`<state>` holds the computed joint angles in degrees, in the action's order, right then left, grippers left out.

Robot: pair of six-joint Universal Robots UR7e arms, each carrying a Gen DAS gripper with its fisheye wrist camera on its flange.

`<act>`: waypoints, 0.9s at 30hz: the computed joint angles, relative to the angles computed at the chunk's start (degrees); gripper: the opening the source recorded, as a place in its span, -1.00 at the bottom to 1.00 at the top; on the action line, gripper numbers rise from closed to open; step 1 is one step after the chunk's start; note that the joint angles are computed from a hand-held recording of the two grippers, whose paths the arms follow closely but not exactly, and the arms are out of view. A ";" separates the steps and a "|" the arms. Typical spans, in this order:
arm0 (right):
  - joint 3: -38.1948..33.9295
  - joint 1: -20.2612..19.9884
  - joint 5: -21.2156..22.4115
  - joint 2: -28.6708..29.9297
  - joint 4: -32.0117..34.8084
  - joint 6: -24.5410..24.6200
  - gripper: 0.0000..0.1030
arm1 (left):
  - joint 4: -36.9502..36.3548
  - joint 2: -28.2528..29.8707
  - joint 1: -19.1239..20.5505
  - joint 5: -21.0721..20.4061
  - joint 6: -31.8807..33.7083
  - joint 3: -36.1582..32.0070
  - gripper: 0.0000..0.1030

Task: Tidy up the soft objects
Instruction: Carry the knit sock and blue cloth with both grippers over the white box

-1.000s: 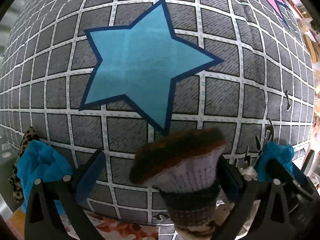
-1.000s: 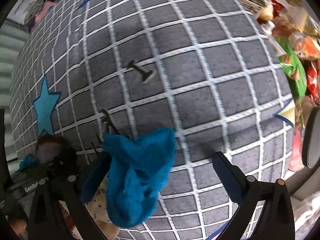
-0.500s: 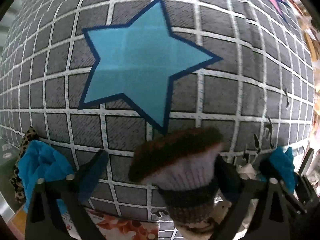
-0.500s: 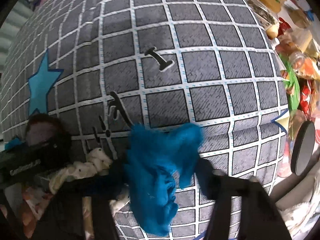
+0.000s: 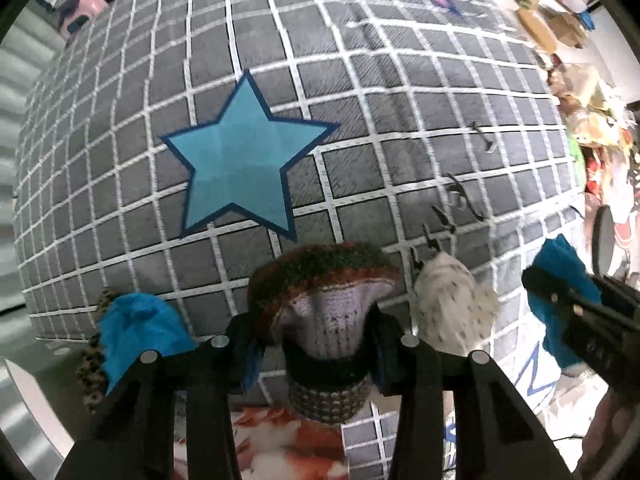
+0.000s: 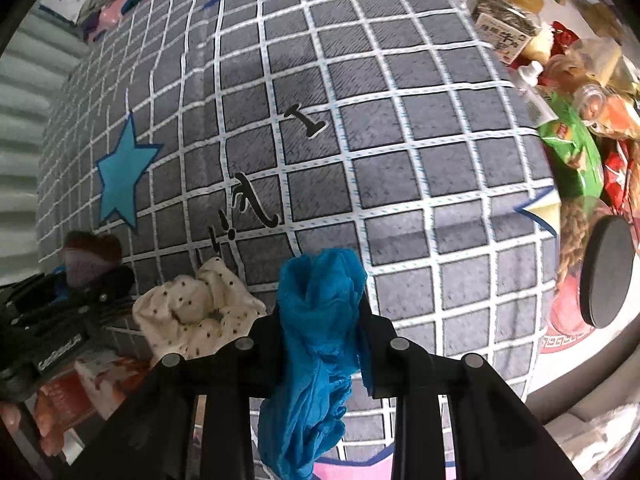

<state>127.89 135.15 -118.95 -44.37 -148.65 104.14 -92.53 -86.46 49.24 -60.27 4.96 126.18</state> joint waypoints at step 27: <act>-14.93 6.73 -0.67 6.74 5.35 -0.63 -0.40 | 17.56 -17.75 -0.75 -1.70 7.26 -5.24 -0.11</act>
<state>112.96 141.88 -119.62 -37.63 -143.30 103.51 -74.97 -104.21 48.50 -61.97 12.22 120.94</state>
